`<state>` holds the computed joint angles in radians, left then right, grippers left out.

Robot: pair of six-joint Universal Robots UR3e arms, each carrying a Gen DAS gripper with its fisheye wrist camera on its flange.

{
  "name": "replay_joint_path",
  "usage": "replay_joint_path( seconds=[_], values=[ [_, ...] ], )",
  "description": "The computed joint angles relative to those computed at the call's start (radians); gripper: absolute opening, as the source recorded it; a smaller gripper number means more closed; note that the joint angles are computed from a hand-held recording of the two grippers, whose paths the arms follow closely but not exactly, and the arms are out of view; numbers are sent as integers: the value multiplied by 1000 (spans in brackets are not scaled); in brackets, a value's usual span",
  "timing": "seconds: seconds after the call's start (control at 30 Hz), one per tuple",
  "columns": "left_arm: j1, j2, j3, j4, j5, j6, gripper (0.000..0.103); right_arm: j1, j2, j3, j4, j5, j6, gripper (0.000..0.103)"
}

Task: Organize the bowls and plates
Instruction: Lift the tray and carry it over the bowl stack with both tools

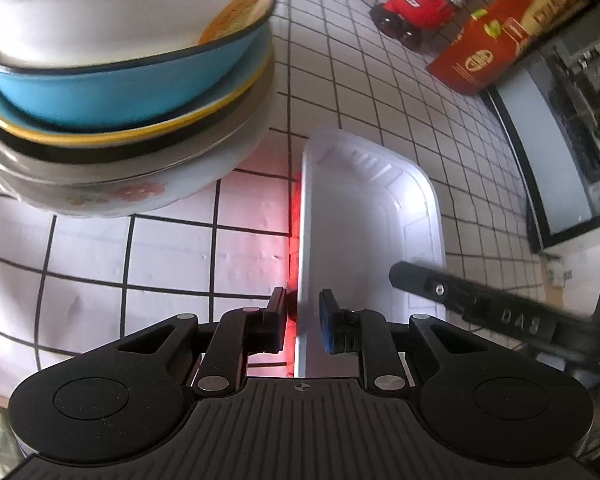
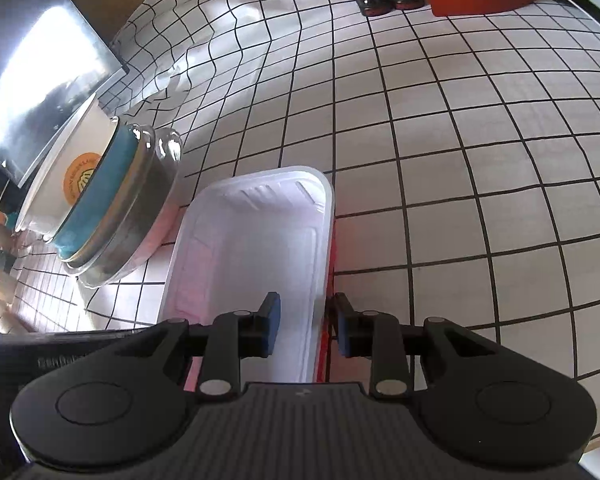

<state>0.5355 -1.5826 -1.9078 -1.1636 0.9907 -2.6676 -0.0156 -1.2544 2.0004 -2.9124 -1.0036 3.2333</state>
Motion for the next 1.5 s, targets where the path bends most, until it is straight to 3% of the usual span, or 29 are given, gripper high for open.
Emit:
replay_joint_path(
  seconds=[0.17, 0.47, 0.8, 1.03, 1.1, 1.27, 1.4, 1.5],
  values=[
    [39, -28, 13, -44, -43, -31, 20, -7, 9, 21, -48, 11, 3, 29],
    [-44, 32, -28, 52, 60, -40, 18, 16, -12, 40, -59, -31, 1, 30],
    [73, 93, -139, 7, -55, 28, 17, -18, -62, 129, -80, -10, -5, 29],
    [5, 90, -97, 28, -6, -8, 14, 51, -77, 103, -60, -113, 16, 27],
    [32, 139, -89, -10, -71, 58, 19, 45, -108, 104, -55, -126, 22, 27],
    [106, 178, 66, -120, -226, 146, 19, 34, -227, 19, -24, -118, 33, 27],
    [219, 151, 310, -317, -308, 228, 19, 110, -215, -213, 26, -147, 75, 27],
    [286, 72, 534, -491, -315, 282, 20, 187, -134, -441, 124, -158, 99, 27]
  ],
)
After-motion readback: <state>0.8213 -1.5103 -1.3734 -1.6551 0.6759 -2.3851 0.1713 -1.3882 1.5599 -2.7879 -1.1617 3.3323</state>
